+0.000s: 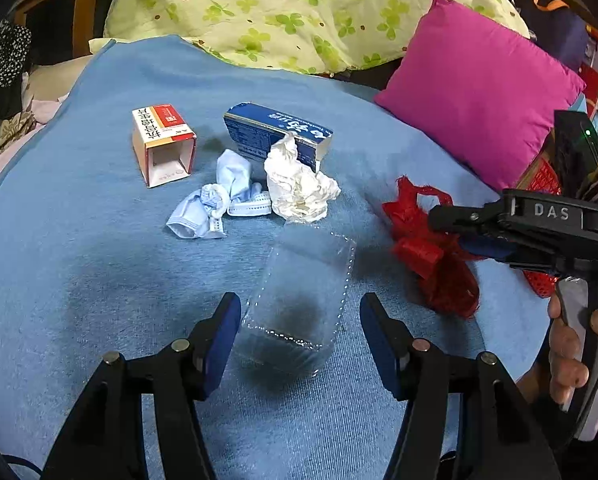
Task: Collect trash
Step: 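Carry the clear box and red ribbon toward the red wastebasket with both tools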
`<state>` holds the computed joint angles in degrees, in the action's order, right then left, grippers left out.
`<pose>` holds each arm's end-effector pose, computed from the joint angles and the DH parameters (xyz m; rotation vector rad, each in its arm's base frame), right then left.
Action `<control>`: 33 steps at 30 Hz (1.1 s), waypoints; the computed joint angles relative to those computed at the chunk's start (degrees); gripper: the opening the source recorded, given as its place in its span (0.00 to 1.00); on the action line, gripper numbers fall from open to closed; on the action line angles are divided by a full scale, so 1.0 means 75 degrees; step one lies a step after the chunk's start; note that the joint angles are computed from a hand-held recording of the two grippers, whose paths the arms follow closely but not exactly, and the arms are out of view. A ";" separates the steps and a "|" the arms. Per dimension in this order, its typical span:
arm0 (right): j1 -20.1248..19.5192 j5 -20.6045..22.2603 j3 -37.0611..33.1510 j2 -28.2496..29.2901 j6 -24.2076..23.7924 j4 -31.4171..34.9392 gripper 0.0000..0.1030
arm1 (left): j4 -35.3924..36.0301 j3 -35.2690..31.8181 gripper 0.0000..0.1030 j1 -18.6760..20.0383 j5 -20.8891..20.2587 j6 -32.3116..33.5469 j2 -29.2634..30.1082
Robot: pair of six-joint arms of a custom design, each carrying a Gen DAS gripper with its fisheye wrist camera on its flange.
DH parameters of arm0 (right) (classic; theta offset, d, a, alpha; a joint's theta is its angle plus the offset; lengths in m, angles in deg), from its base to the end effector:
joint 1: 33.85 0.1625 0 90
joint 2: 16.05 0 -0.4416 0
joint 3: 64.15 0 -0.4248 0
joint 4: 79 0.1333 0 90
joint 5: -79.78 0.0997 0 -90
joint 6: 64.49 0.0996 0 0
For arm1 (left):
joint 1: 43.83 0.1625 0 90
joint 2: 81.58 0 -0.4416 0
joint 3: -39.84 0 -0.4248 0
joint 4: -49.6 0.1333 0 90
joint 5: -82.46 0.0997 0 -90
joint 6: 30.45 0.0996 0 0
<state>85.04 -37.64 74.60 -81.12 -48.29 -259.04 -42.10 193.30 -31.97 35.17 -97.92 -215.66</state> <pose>0.2824 -0.3308 0.0985 0.2074 -2.7356 0.6205 -0.1215 -0.2307 0.2388 0.3861 2.4895 -0.8236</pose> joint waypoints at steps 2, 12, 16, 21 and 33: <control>0.0064 -0.0184 -0.0080 0.0160 -0.0048 0.0125 0.59 | -0.0098 0.0020 0.61 0.0039 -0.0006 0.0082 0.0047; 0.0298 -0.0468 0.0010 0.0241 -0.0584 -0.0388 0.37 | 0.0204 0.0035 0.50 -0.0448 0.0396 -0.0165 0.0070; 0.0333 -0.0496 0.0180 -0.0079 -0.0834 -0.0855 0.36 | 0.0587 -0.0032 0.50 -0.0709 0.0632 -0.0531 0.0110; 0.0402 -0.0568 0.0345 -0.0392 -0.1055 -0.1360 0.36 | 0.1105 -0.0141 0.50 -0.0880 0.0868 -0.0985 0.0314; 0.0428 -0.0362 0.0589 -0.0987 -0.1573 -0.1876 0.36 | 0.2323 -0.0705 0.50 -0.1342 0.1164 -0.1981 0.1722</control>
<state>88.25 -40.35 79.02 -88.53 -60.08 -273.12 -24.68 188.01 -42.03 43.90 -112.78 -202.74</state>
